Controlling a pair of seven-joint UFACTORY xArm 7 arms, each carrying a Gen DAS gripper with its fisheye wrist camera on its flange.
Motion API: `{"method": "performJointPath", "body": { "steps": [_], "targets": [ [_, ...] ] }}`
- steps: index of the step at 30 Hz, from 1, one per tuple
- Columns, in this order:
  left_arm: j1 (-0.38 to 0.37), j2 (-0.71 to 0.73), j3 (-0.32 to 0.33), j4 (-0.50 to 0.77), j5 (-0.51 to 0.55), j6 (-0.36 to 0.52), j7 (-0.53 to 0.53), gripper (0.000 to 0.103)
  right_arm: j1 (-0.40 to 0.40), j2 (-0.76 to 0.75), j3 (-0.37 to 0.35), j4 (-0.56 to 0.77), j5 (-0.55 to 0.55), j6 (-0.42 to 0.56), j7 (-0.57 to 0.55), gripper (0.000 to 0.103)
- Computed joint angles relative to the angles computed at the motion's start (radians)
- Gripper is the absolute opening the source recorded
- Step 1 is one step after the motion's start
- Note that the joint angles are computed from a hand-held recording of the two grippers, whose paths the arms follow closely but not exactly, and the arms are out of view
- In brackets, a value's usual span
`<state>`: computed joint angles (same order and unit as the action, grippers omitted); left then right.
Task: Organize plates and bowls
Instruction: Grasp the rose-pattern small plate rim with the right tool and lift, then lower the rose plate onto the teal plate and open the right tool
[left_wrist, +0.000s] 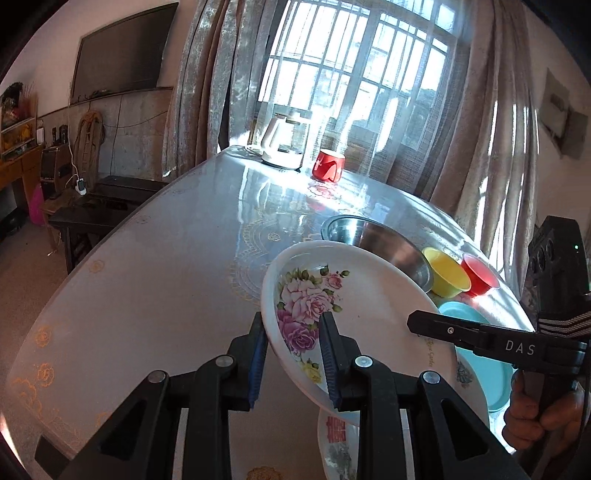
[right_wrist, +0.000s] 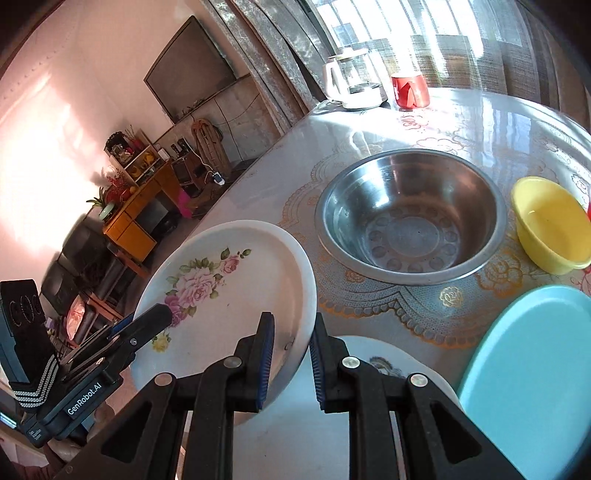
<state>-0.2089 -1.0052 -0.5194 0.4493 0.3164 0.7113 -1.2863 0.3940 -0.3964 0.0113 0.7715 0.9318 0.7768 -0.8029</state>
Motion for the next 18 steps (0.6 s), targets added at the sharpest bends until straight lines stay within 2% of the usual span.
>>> {"method": "performJointPath", "body": {
  "steps": [5,9,12,18],
  "targets": [
    [0.036,0.178,-0.043,0.103,0.032,-0.11,0.016,0.027,-0.063,-0.099,-0.065,-0.074,-0.02,0.02,0.013,0.019],
    [0.071,0.343,-0.088,0.215,0.086,-0.165,0.025,0.027,-0.116,-0.146,-0.115,-0.11,-0.048,0.017,0.039,0.019],
    [0.085,0.467,-0.112,0.302,0.141,-0.185,0.023,0.027,-0.156,-0.165,-0.146,-0.127,-0.073,0.009,0.058,0.019],
    [0.066,0.686,-0.129,0.457,0.267,-0.173,-0.002,0.027,-0.218,-0.152,-0.201,-0.141,-0.101,-0.017,0.069,0.019]
  ]
}}
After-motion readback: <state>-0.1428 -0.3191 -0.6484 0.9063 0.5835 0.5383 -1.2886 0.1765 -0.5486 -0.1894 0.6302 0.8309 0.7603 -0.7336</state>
